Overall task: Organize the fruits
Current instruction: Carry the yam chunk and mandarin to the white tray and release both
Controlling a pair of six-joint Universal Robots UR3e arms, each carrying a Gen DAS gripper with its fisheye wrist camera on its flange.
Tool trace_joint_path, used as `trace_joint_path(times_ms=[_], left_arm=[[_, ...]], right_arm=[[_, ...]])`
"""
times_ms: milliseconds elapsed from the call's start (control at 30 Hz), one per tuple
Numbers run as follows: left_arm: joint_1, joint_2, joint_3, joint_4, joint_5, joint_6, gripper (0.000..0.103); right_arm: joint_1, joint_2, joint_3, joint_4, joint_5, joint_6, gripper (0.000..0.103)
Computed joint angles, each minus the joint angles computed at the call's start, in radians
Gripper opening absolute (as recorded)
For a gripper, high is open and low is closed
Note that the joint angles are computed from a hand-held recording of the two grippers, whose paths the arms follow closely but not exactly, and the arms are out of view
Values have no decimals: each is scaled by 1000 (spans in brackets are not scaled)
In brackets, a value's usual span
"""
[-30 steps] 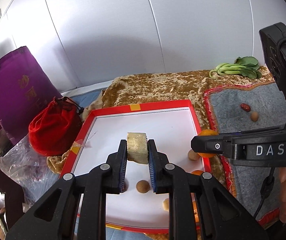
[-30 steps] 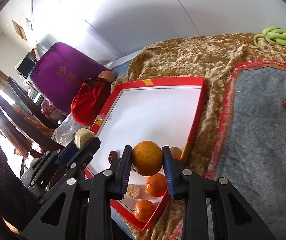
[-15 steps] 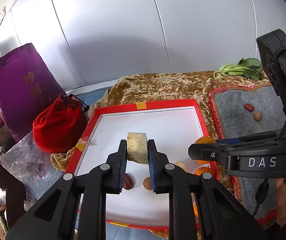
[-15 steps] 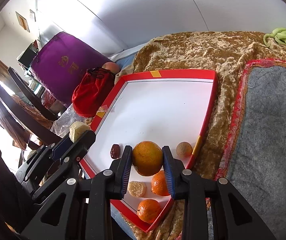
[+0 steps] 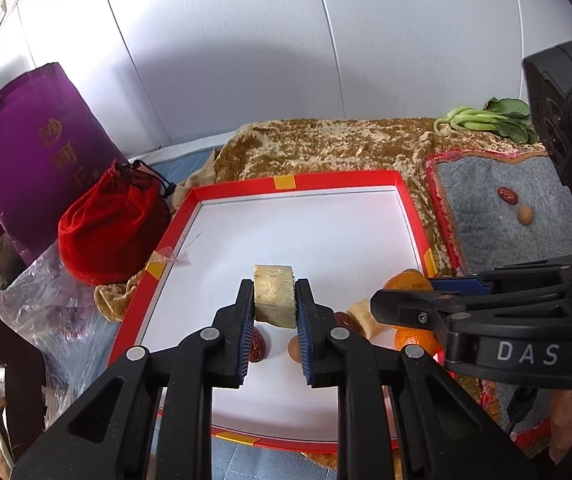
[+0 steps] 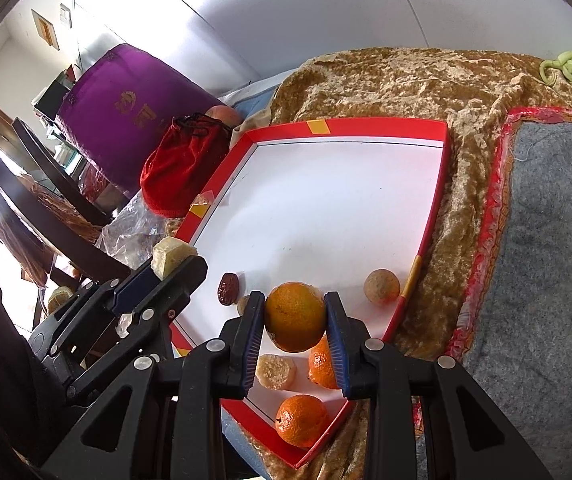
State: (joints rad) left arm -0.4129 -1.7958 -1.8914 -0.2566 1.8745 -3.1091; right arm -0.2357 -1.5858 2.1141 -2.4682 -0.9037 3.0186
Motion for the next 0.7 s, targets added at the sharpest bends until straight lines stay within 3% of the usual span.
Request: trace_joint_path(times_ms=[533, 700], left_arm=[[40, -25, 46, -155, -56, -42, 19], [27, -30, 58, -144, -29, -62, 41]], right_arm=[[14, 6, -12, 33, 1, -17, 34], [-57, -45, 5, 61, 37, -21, 34]])
